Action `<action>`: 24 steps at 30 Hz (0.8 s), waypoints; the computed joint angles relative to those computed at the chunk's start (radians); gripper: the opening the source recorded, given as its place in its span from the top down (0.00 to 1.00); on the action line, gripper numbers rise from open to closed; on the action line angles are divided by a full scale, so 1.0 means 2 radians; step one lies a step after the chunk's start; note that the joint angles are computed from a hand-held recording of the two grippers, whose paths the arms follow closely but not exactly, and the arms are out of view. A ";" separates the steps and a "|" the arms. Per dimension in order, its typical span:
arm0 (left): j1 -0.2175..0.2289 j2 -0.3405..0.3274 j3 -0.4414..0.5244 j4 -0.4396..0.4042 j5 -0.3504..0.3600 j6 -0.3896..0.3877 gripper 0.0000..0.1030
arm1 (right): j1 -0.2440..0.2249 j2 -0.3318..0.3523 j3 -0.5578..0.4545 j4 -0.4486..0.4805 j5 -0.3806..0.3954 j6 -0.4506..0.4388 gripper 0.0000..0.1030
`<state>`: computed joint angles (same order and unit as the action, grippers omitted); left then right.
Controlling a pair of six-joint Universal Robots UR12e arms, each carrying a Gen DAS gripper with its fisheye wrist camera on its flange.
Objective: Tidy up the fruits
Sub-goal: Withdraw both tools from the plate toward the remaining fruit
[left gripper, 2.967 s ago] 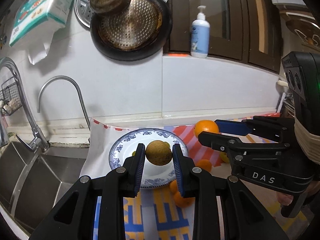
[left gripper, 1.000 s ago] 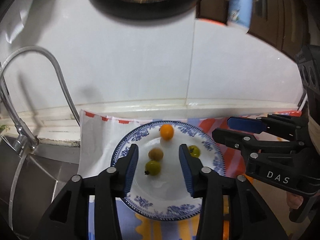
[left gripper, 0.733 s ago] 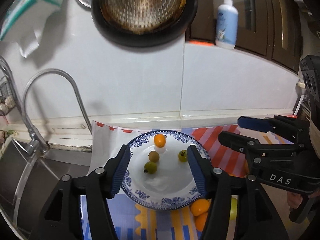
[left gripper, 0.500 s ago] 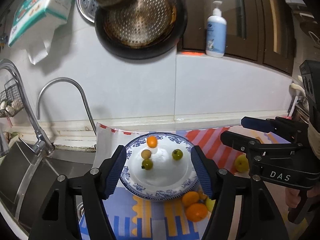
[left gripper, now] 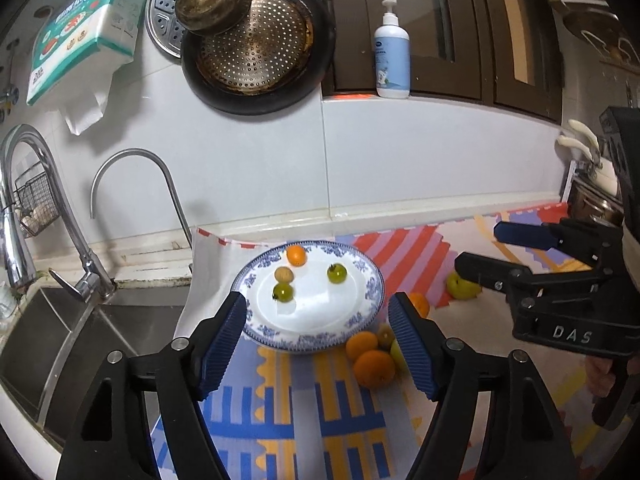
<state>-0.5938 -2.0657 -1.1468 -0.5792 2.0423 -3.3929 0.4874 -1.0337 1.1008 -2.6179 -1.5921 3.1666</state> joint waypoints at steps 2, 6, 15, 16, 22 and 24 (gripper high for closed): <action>-0.001 0.002 -0.005 0.000 -0.001 0.002 0.28 | 0.002 -0.005 0.009 -0.004 -0.008 -0.003 0.40; -0.004 0.006 -0.015 0.003 -0.005 0.007 0.25 | 0.005 -0.015 0.028 -0.015 -0.015 -0.013 0.36; -0.007 0.008 -0.033 0.012 -0.013 0.056 0.24 | 0.007 -0.024 0.050 -0.007 -0.011 -0.055 0.33; -0.007 0.008 -0.035 0.015 -0.016 0.062 0.24 | 0.007 -0.024 0.051 -0.003 -0.010 -0.061 0.33; -0.004 0.005 -0.037 0.006 -0.035 0.086 0.25 | 0.006 -0.018 0.047 0.025 0.003 -0.095 0.33; -0.002 0.003 -0.037 0.001 -0.042 0.097 0.25 | 0.006 -0.014 0.043 0.036 0.007 -0.111 0.33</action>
